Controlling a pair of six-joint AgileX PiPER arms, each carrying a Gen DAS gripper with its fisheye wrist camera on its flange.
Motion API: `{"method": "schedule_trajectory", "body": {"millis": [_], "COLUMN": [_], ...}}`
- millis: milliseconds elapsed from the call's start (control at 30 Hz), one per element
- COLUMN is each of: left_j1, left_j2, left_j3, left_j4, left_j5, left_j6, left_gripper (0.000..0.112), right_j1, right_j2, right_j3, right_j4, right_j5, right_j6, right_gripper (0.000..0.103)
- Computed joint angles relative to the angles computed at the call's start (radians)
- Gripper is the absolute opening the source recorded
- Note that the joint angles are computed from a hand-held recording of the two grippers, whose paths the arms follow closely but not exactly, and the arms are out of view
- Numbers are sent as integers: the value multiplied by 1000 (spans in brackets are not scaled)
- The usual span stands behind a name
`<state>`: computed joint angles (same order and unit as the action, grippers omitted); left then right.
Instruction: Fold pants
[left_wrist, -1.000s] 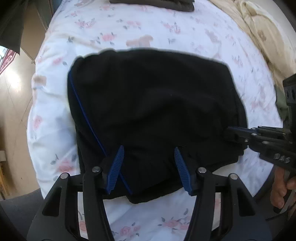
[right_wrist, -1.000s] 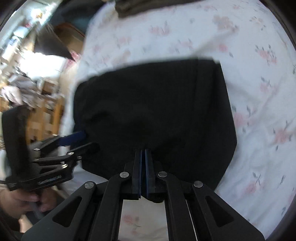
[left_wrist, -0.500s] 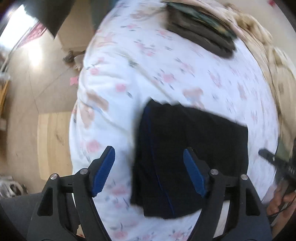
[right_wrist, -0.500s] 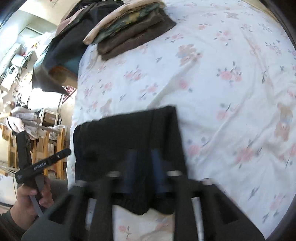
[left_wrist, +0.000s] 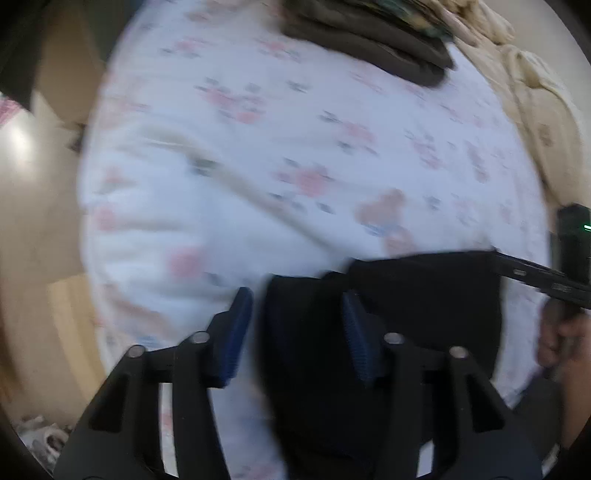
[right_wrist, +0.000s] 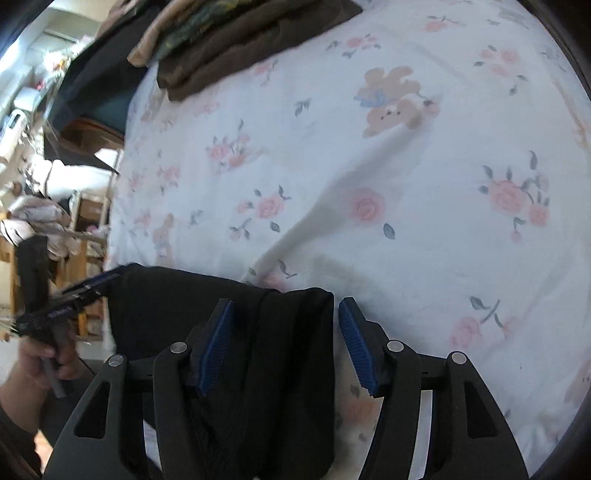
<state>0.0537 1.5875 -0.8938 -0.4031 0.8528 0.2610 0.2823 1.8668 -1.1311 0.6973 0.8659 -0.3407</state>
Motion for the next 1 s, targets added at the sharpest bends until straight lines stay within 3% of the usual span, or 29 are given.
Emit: {"method": "schedule_trajectory", "body": {"millis": [67,133,167,400,600,767,867,967,1000], "left_j1": [-40,-61,-58,-95,-121,-123,-153,-153,-153], "left_j2": [-10,10,26,9,162,272,296,302,299], "left_j3": [4,-5,-14,-92,-288,-363,-400,-424,-427], "left_j4": [38,65,54,59,86,89,152,209,222], "left_j5": [-17,-19,-3,-29,-76,-62,-19,57,60], "left_j6": [-15,-40,-35,-68,-100,-123,-187,-226,-237], "left_gripper": [43,23,9,8,8,8,14,60,62], "right_j1": [5,-5,-13,-44,-111,-140,-127,-139,-137], "right_j2": [2,10,9,-37,27,124,125,114,109], "right_j3": [3,-5,-1,-39,-173,-205,-226,-249,-259], "right_j4": [8,27,44,18,-21,-15,-78,-137,-168], "right_j5": [1,33,40,38,17,17,23,42,43], "right_j6": [-32,-56,-76,-88,-53,-76,-40,-11,9], "right_gripper": [47,11,11,5,5,6,16,18,18]}}
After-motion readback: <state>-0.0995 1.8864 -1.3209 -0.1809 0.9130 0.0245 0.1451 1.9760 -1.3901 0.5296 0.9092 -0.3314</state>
